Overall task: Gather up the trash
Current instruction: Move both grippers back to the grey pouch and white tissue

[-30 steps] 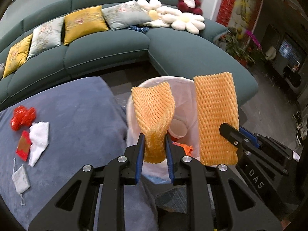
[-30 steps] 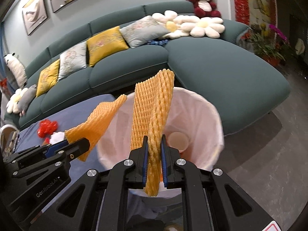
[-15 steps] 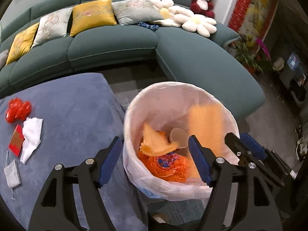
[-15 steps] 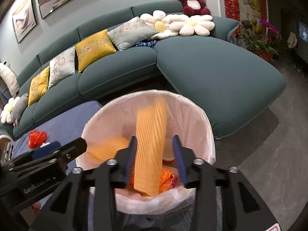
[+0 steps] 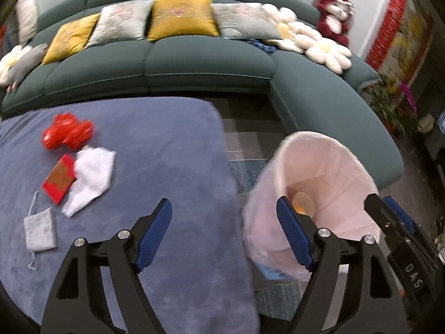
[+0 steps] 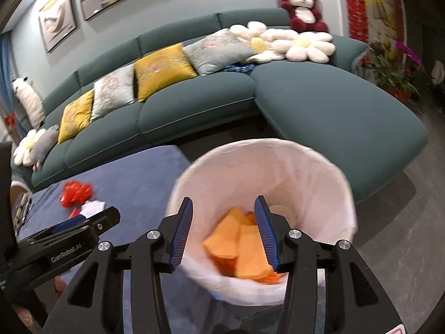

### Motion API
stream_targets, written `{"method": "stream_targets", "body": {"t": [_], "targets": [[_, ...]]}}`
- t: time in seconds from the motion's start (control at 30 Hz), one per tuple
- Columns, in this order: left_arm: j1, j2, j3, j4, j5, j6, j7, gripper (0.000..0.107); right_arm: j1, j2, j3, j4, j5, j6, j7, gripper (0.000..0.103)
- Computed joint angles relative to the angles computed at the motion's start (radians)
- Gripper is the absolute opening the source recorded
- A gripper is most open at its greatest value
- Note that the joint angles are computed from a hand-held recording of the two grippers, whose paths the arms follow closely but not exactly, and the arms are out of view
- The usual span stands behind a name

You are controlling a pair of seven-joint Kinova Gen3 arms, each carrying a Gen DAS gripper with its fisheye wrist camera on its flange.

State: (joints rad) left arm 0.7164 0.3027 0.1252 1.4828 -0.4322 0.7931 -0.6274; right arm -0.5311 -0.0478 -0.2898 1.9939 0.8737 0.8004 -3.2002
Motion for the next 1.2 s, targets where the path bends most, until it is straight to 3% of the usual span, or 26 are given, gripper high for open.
{"method": "stream_targets", "body": {"t": [0.2, 0.6, 0.93, 1.13, 1.2], "targets": [[-0.052, -0.083, -0.025, 0.122, -0.043, -0.001, 0.05, 0.077, -0.072, 0.084, -0.012, -0.088, -0.001, 0.01, 0.024, 0.046], [-0.326, -0.21, -0.022, 0.36, 0.021, -0.049, -0.032, 0.079, -0.252, 0.327, 0.063, -0.325, -0.09, -0.003, 0.162, 0.046], [-0.524, -0.19, -0.067, 0.465, 0.182, -0.124, -0.211, 0.084, -0.301, 0.558, 0.121, -0.592, -0.25, 0.002, 0.384, 0.048], [-0.585, -0.146, -0.086, 0.474, 0.266, -0.158, -0.287, 0.083, -0.309, 0.69, 0.156, -0.769, -0.348, 0.045, 0.523, 0.052], [-0.591, -0.139, -0.087, 0.476, 0.273, -0.166, -0.291, 0.078, -0.311, 0.724, 0.17, -0.818, -0.379, 0.063, 0.566, 0.052]]}}
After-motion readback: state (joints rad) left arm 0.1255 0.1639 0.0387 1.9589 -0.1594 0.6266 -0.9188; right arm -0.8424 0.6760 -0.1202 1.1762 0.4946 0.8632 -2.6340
